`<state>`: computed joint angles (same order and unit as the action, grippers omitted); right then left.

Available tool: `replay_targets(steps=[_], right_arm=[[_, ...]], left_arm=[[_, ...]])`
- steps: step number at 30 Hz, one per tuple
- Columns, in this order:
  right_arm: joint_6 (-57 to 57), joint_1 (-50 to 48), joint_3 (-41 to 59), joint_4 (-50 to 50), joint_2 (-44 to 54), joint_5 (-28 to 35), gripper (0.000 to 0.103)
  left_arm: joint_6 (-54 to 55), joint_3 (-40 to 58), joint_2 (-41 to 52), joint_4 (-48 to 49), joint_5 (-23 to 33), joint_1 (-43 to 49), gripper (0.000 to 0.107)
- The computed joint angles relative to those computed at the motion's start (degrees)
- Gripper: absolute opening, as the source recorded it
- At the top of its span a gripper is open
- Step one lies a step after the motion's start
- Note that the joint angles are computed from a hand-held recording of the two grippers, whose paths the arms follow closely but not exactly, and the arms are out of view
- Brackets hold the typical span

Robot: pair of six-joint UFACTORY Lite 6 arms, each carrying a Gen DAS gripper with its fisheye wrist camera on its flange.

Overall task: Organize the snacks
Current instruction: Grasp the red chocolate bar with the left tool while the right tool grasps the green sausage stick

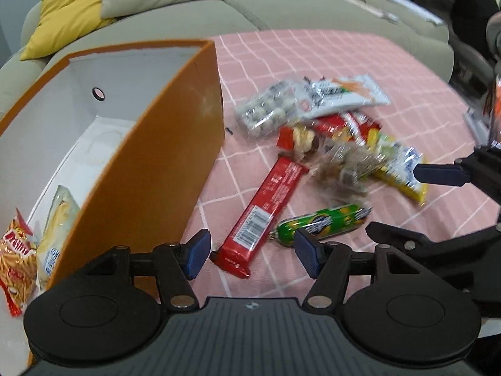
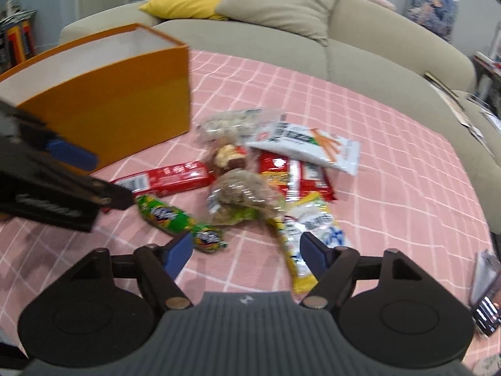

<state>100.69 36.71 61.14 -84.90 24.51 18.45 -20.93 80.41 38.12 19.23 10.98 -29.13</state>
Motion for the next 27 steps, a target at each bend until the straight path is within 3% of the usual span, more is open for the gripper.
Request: replay_targets(steps=[5,7,10,12,14,20,27], right_arm=[[2.9,-0.3,2.8,-6.5,3.9,-3.2,0.061],[-2.4,-0.8,5.2,-2.0,6.3,-4.5,0.059],[-7.1,-1.3,7.7,2.3,9.3,-5.8,0.053],[-4.6,-1.5,7.7,-0.1,9.4,-6.7,0.05],[-6.4,-1.2,7.7,1.6,9.4,-7.1,0.043],[-17.3,0.7,6.0,15.7,6.7,-4.7,0.023],[-30.8,1.8,0.2,38.7,-0.6,-2.2,0.021]], left_arm=[[6.4,2.7,3.5,-5.3,0.8,0.3,0.066],[6.3,3.3,4.4,-4.8,0.4,0.3,0.063],[6.5,3.4,4.7,-4.6,0.3,0.2,0.052],[13.0,4.1,5.0,-11.5,1.1,0.7,0.035],[15.3,3.7,4.8,-14.8,1.1,1.0,0.03],[11.5,2.5,2.6,-14.6,5.2,0.4,0.026],[13.6,-3.1,-3.1,-23.2,10.4,0.9,0.026]])
